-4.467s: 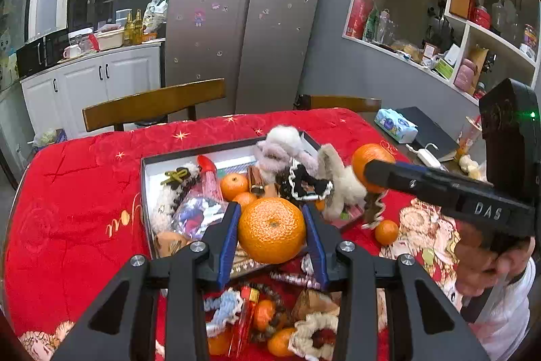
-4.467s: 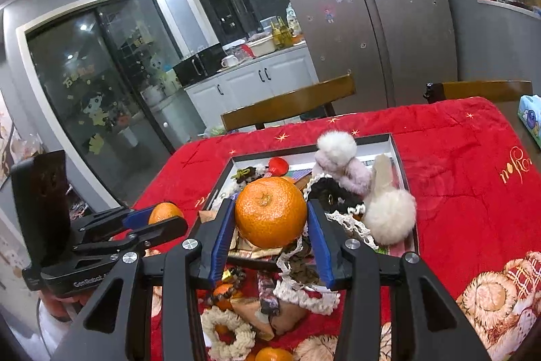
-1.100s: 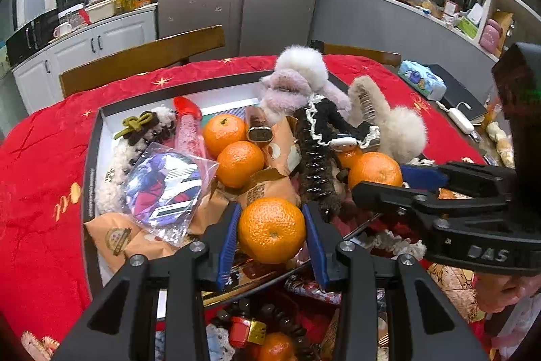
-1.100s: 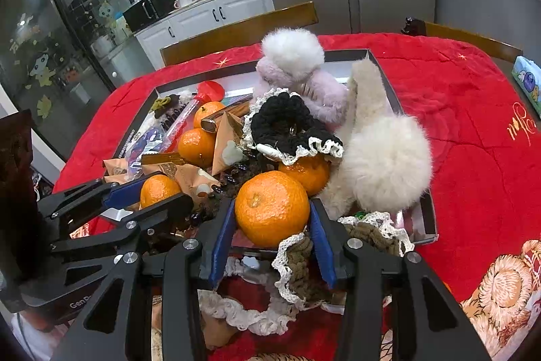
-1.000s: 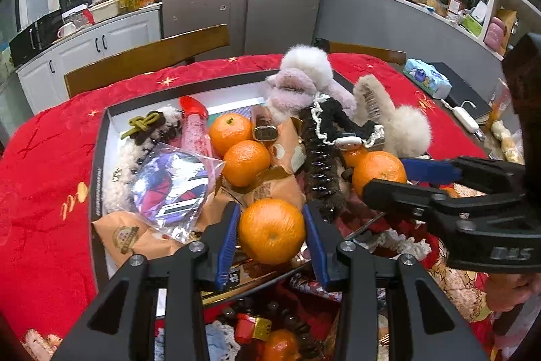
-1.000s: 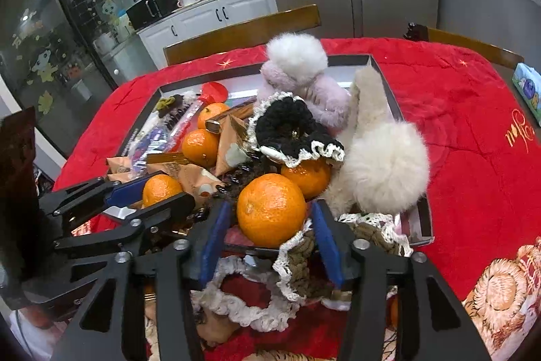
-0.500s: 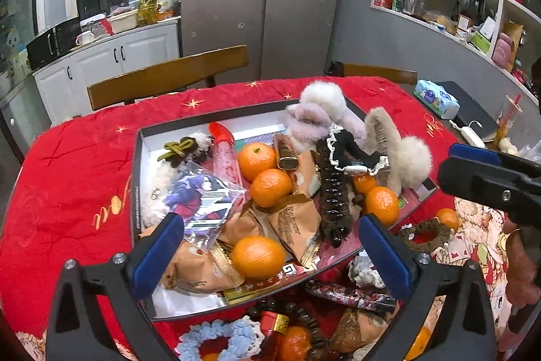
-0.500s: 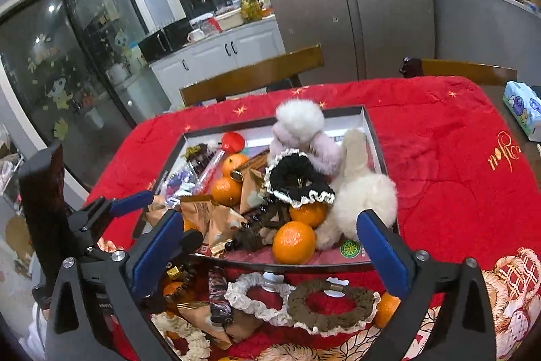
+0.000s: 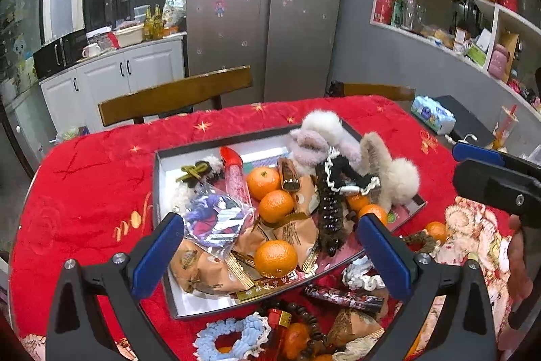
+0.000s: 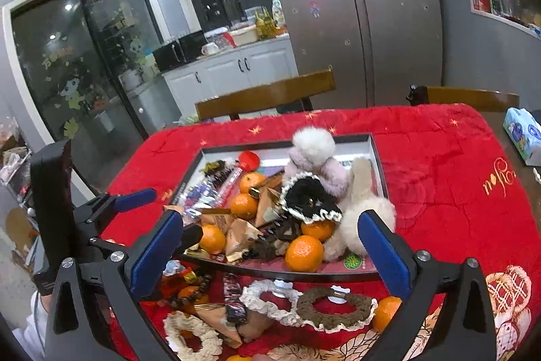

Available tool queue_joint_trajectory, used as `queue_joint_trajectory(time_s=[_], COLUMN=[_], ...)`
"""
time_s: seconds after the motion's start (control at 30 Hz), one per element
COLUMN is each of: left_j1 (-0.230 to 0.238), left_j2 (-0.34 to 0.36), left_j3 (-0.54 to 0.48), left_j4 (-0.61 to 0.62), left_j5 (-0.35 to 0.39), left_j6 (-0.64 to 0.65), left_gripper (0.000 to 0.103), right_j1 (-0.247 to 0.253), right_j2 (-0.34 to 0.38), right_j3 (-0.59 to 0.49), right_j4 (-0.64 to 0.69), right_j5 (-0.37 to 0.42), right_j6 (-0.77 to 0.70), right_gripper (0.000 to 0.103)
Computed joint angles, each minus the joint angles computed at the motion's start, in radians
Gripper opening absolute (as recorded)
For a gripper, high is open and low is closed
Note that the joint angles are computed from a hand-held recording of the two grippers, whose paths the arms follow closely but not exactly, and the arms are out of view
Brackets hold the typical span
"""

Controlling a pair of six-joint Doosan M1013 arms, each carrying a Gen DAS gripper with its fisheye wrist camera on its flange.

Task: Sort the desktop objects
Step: 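Withdraw both open tools from the box toward the loose items in front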

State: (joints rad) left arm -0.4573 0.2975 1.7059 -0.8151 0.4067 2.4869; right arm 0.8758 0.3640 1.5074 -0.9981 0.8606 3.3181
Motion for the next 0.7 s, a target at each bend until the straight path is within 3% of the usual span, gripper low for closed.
queue_joint_trajectory(time_s=[0.17,0.37,0.7], left_j1=[0.016,0.039,0.033], left_j2=[-0.045,-0.114,-0.203], left_j3=[0.021,0.062,0.156], left_j4=[-0.059,-0.189,-0.21], left_j5=[-0.005,-0.015,-0.071], left_j6=[0.037,0.147,0.203], left_gripper=[0.103,0.103,0.103], right_j1=[0.025,0.086,0.136], right_j2=[-0.023,-0.042,-0.024], right_j3=[-0.002,-0.009,-0.044], right_j4=[-0.076,-0.213,-0.218], right_j5=[0.031,0.192,0.315], right_j6=[0.035,0.075,-0.049], right_gripper=[0.103,0.103,0.103])
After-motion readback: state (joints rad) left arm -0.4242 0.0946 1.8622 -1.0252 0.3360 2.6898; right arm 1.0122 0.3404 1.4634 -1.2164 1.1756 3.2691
